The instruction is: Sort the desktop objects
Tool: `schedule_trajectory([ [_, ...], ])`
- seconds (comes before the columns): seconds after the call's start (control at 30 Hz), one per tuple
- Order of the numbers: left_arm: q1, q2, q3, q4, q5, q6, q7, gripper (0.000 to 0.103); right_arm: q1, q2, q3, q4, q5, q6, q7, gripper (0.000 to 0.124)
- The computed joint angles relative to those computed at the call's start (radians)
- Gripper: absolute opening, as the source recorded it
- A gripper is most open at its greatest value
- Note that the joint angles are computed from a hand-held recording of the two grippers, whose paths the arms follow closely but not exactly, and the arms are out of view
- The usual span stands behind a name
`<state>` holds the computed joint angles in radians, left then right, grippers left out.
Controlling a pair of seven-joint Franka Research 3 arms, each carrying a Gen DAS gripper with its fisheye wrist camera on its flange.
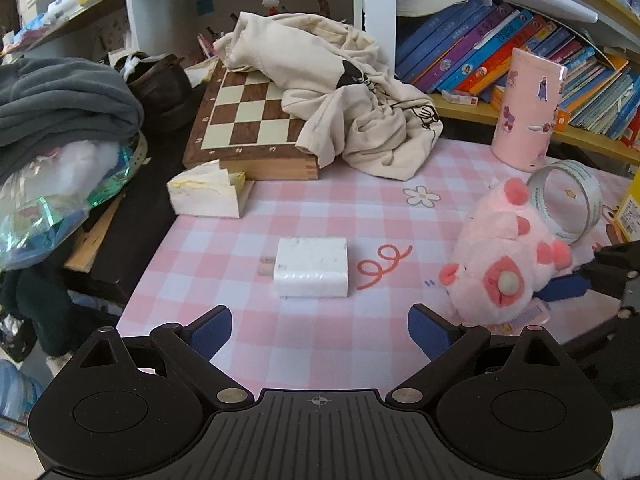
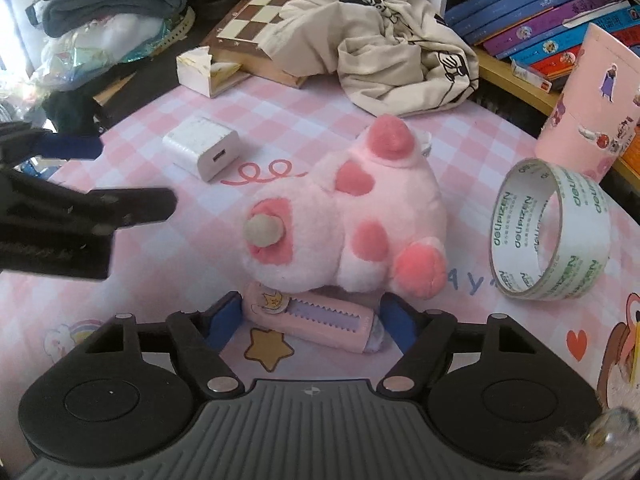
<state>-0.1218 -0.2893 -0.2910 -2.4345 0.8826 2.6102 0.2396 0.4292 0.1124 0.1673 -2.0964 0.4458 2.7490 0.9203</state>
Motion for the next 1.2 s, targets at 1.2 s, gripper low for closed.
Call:
schedule_trajectory([
  [1.2, 0.027, 0.168, 0.091, 0.081, 0.116, 0.138, -0.054, 0.065, -0.013, -0.074, -0.026, -0.068, -0.105, -0.034, 0.141, 0.073],
])
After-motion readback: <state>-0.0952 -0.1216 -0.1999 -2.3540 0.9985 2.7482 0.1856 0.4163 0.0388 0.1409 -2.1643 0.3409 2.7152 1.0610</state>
